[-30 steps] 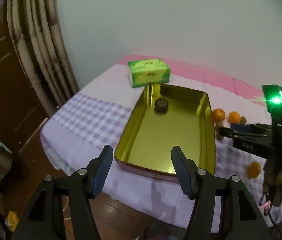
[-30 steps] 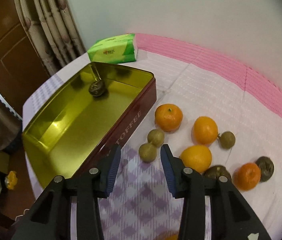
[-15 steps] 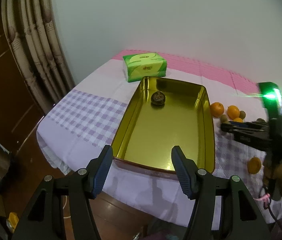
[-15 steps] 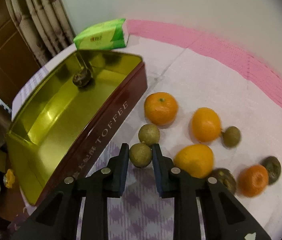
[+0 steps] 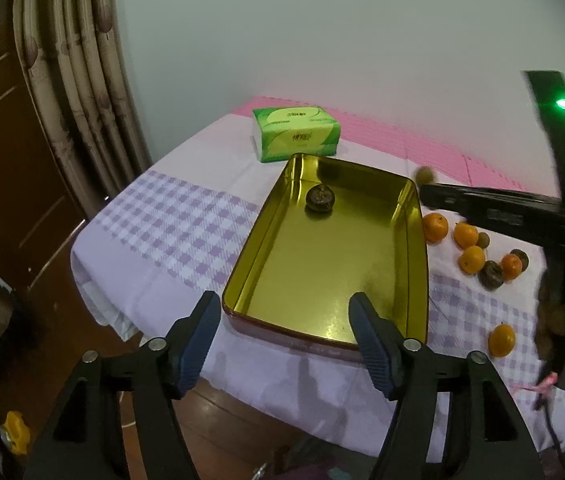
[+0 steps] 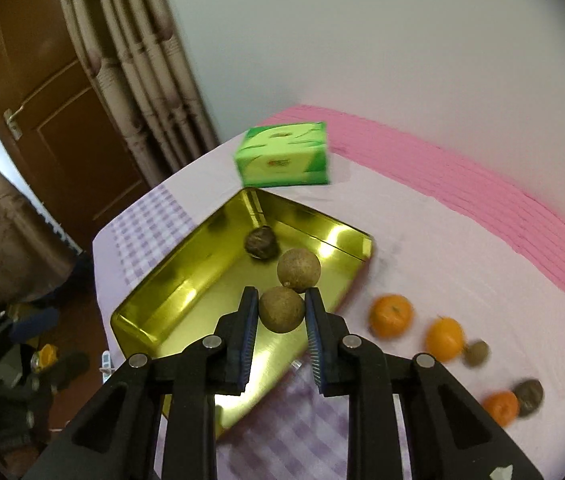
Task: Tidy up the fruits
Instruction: 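Lower the small brown fruit into the gold tray and open the right gripper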
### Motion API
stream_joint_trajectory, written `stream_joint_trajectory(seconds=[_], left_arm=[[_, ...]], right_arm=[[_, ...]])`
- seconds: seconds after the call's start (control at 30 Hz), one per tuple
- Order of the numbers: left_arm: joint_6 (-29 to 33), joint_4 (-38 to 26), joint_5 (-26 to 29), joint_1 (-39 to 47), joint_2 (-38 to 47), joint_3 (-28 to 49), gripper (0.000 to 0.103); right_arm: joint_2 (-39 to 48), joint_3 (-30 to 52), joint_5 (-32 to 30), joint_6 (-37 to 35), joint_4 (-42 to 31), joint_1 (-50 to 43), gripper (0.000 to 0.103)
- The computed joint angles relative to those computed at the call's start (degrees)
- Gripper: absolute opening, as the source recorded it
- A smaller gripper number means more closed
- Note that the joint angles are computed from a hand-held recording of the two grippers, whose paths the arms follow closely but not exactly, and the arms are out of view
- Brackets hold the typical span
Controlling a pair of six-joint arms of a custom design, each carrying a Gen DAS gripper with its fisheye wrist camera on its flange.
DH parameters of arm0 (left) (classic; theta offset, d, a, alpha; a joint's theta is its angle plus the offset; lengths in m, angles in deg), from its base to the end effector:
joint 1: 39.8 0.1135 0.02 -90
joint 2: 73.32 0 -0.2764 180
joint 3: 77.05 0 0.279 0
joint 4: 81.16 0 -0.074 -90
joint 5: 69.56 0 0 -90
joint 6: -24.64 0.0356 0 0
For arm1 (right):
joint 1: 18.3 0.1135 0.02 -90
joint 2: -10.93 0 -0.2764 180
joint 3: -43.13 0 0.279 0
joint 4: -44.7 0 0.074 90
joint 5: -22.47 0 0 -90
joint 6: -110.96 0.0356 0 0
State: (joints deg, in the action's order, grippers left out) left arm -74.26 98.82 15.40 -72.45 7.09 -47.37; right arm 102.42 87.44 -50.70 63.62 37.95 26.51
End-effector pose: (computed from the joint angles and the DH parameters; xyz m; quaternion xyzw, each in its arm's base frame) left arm 0.1868 -0.1160 0.0853 0.1792 0.9239 -0.0803 0.3284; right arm 0.2062 0.1903 0.0978 0.0277 0.9413 0.1112 0.3175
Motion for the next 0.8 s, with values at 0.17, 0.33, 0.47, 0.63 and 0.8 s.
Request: stream_joint_trajectory(seconds=[0.17, 0.33, 0.47, 0.63, 0.8], left_arm=[[0.5, 0.0, 0.6, 0.5, 0.8, 0.5, 0.073], [1.0, 0.0, 0.6, 0.6, 2.0, 1.1, 0.076], [1.0, -0.6, 1.3, 1.1, 3.0, 1.8, 0.078], [1.0, -1.0, 1.1, 1.3, 4.3, 2.6, 0.082], [1.4, -1.3, 1.0, 1.3, 5.3, 3.2, 0.085]], right_arm=[[9.6, 5.2, -4.9, -2.3, 2.8, -4.0, 0.022], [15.2, 7.8, -7.6, -3.3, 5.0, -7.2, 0.022], [18.2, 9.8, -8.3, -4.4, 5.0, -8.4, 0.022], [21.4, 11.4, -9.8, -4.8, 5.4, -10.3, 0.022], [23.6, 12.5, -10.6, -4.8, 6.0, -11.4, 0.022]])
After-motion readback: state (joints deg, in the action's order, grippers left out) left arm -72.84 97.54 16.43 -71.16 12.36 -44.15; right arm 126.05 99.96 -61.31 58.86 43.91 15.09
